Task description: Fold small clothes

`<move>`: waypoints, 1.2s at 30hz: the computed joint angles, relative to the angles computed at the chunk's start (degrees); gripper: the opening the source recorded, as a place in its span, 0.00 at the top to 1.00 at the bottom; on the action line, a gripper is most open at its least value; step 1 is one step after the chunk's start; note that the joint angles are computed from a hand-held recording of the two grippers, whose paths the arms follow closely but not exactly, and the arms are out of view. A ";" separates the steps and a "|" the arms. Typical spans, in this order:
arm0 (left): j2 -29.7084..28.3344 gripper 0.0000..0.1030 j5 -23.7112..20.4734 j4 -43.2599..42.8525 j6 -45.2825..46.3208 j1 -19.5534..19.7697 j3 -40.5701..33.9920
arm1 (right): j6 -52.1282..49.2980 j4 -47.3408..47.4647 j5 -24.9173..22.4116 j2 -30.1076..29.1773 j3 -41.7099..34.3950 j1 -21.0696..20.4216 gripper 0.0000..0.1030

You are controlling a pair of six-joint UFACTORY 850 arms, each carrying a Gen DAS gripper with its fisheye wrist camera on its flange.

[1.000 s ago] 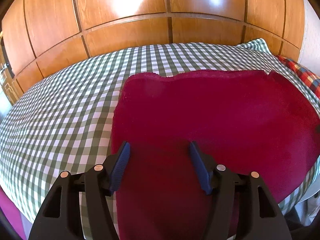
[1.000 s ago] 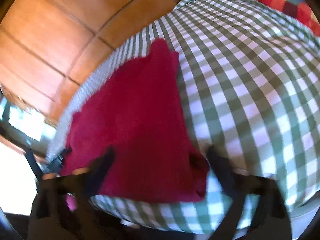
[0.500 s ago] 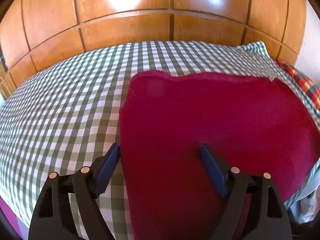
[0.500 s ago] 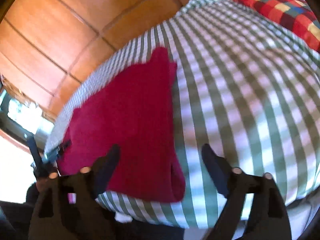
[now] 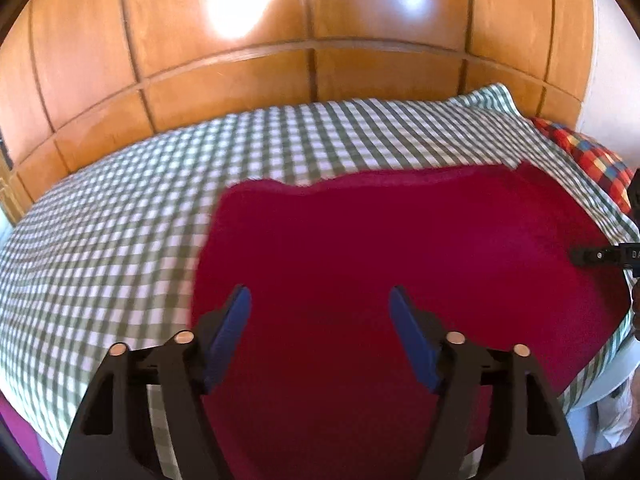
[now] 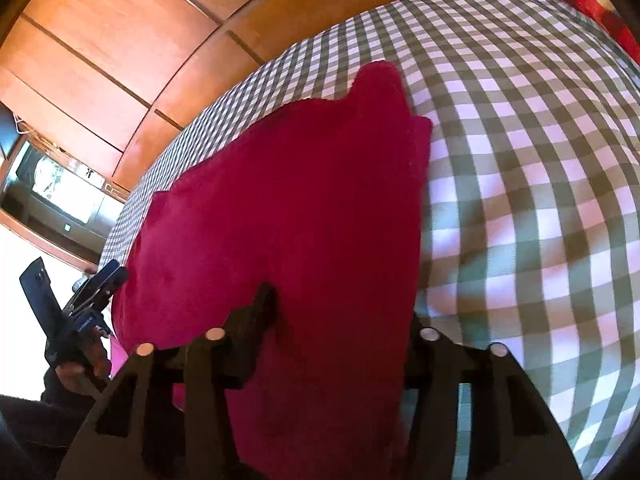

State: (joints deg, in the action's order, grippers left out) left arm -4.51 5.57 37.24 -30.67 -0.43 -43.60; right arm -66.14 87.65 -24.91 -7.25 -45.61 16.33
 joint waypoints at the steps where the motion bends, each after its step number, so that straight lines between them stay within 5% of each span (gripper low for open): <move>1: -0.45 0.38 -0.01 2.90 -2.62 -0.33 -0.17 | -0.68 1.67 -0.51 -0.14 0.11 0.04 0.61; 4: -1.51 0.41 -0.56 8.99 -8.49 -1.12 -0.50 | -1.14 3.82 -0.15 -0.96 -0.61 0.86 0.65; 8: -1.91 0.43 -0.18 1.77 -1.24 -1.41 -0.29 | 0.70 3.22 0.69 -0.35 -0.77 1.50 0.70; 18: -2.70 0.43 0.58 0.82 -0.03 -1.18 -0.22 | 12.80 -4.99 5.00 1.66 -3.71 5.50 0.75; 26: -2.88 0.43 2.23 5.16 -4.68 -0.60 0.19 | 32.27 -21.71 8.71 1.85 -9.50 11.63 0.76; 36: -2.69 0.43 5.08 19.38 -18.64 0.93 0.51 | 50.22 -38.22 8.01 0.14 -16.18 15.61 0.76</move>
State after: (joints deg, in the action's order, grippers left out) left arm -7.20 10.65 56.62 -49.30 0.50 -43.08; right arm -15.91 49.43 -16.90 -7.11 -61.79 31.94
